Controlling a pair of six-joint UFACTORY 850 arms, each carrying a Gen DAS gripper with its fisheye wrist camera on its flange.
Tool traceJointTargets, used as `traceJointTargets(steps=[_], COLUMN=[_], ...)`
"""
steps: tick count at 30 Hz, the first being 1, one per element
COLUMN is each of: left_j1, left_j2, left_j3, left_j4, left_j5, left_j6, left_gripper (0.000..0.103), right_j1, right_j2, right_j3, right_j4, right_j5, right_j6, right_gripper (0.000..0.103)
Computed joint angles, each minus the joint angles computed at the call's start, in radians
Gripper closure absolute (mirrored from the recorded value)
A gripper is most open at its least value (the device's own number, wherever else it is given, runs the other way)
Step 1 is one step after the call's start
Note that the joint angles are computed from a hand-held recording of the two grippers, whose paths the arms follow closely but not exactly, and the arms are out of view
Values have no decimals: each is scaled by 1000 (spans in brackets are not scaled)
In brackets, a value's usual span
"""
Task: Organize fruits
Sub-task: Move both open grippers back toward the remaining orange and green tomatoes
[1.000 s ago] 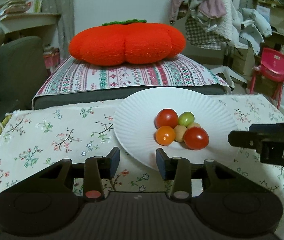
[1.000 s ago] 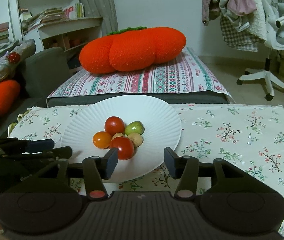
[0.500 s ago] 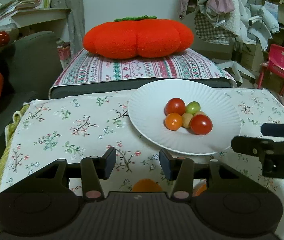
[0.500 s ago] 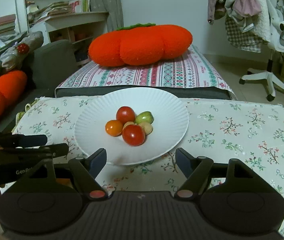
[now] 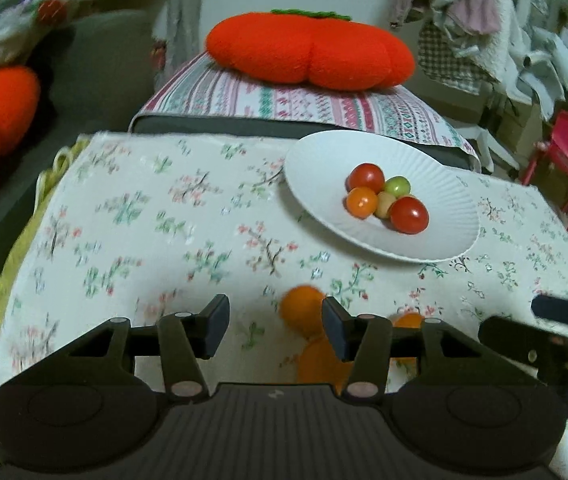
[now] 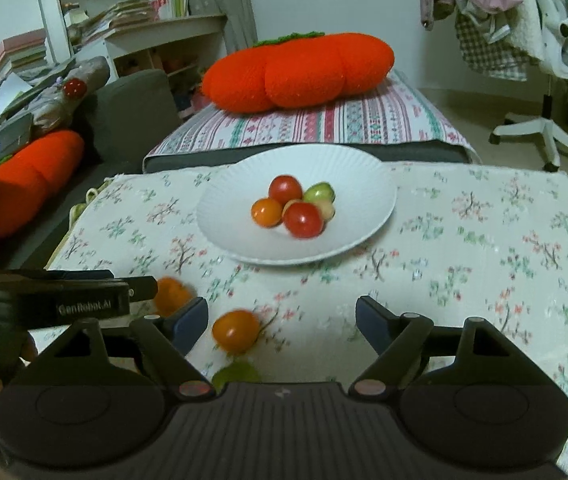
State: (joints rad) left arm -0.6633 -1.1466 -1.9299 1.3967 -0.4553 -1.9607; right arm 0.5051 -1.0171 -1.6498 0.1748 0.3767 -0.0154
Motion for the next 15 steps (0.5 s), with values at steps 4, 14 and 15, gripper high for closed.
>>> traceJointTargets(steps=[4,14,15], left_j1=[4,8,9], left_j2=[51,49,53], left_j3=[93,91,98], left_j4=[47,20,33], left_j5=[30,55,56], left_j6=[-136,-121,-138], left_gripper=[64,64,64], right_j1=[2,27,27], right_j2=[14,-18,-25], right_j3=[33,3,-7], right_j4=[-57,-8,-24], right_j5=[5,-70,-88], right_j6=[84,-34,-18], right_gripper=[24,24,24])
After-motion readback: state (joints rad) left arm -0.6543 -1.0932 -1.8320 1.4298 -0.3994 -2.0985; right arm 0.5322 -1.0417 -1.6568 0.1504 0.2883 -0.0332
